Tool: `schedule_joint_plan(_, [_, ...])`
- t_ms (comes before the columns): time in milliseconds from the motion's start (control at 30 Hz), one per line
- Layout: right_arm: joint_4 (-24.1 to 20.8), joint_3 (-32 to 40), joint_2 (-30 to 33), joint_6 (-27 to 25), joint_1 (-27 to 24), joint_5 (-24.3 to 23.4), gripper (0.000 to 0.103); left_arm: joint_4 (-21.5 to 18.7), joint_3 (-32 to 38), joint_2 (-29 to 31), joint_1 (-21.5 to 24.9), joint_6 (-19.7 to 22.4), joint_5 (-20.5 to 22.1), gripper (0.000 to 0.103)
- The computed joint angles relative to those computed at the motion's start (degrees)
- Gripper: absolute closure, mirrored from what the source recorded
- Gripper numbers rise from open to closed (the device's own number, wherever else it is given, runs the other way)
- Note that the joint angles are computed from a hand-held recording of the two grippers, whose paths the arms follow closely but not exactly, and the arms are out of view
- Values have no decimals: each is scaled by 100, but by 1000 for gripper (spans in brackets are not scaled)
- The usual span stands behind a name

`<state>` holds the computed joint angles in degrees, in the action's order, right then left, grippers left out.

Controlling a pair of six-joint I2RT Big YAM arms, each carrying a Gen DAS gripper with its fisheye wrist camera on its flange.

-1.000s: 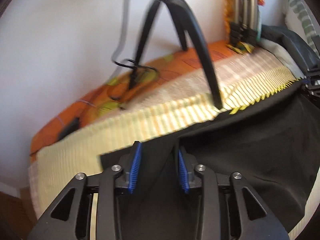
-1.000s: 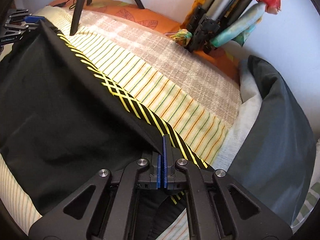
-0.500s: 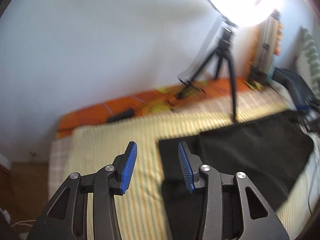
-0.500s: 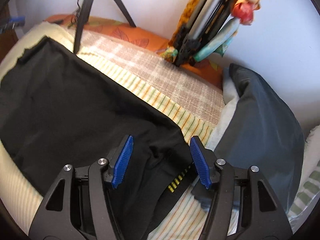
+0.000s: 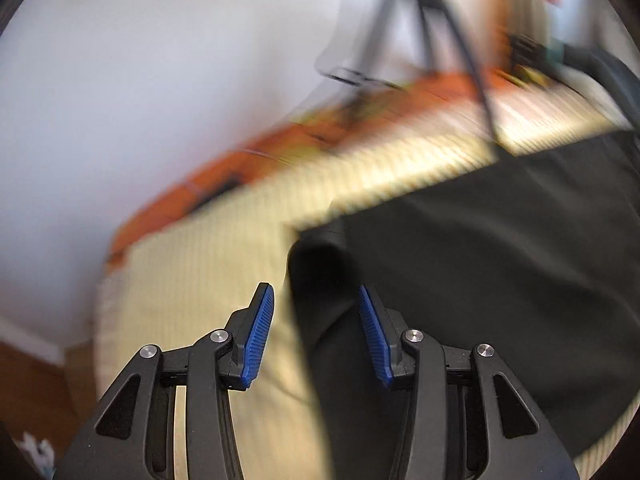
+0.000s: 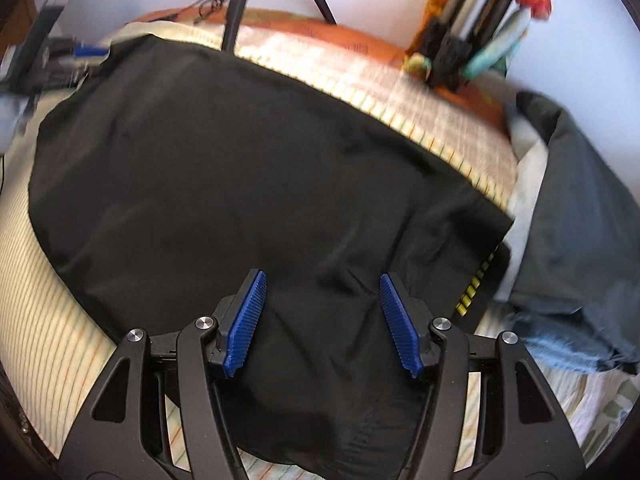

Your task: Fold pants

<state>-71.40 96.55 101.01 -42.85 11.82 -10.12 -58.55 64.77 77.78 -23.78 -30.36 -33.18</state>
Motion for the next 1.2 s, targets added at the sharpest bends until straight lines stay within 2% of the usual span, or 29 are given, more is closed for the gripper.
schedule_joint_plan(67, [21, 5, 16, 97, -29, -27, 42, -185, 83, -67, 203, -211, -234, 59])
schedule_joint_plan(133, [84, -15, -30, 193, -50, -11, 42, -66, 36, -316, 327, -362, -115, 59])
schedule_joint_plan(267, [99, -125, -290, 363, -202, -207, 42, -84, -130, -770, 55, -442, -1, 59])
schedule_joint_plan(433, [-13, -431, -693, 990, -564, -608, 41, -234, -324, -1030, -879, -849, 136, 59])
schedule_joint_plan(500, [7, -566, -840, 1348, -698, -689, 31, -216, -410, -1120, -1352, -1145, 200, 59])
schedule_joint_plan(567, [-3, -748, -1011, 1824, -854, -737, 26, -107, -482, -1154, -1660, -1320, 370, 59])
schedule_joint_plan(667, [-85, -880, -1059, 2382, -1056, -919, 26, 3, -484, -1025, -2206, -1543, 521, 63])
schedule_joint_plan(767, [-324, -932, -964, 2879, -1332, -1478, 25, 275, -480, -865, -2544, -1578, 835, 63])
schedule_joint_plan(900, [-486, -1051, -780, 3261, -1494, -2098, 23, 514, -480, -648, -2499, -1511, 1157, 63])
schedule_joint_plan(1033, [-105, -1212, -815, 3636, -1501, -2511, 23, 765, -486, -514, -2297, -1472, 1500, 63])
schedule_joint_plan(1100, [177, -1320, -853, 3786, -1457, -2464, 23, 714, -440, -428, -2329, -1551, 1334, 62])
schedule_joint_plan(1200, [569, -1479, -950, 4117, -1422, -2493, 23, 972, -481, -376, -2260, -1555, 1352, 62])
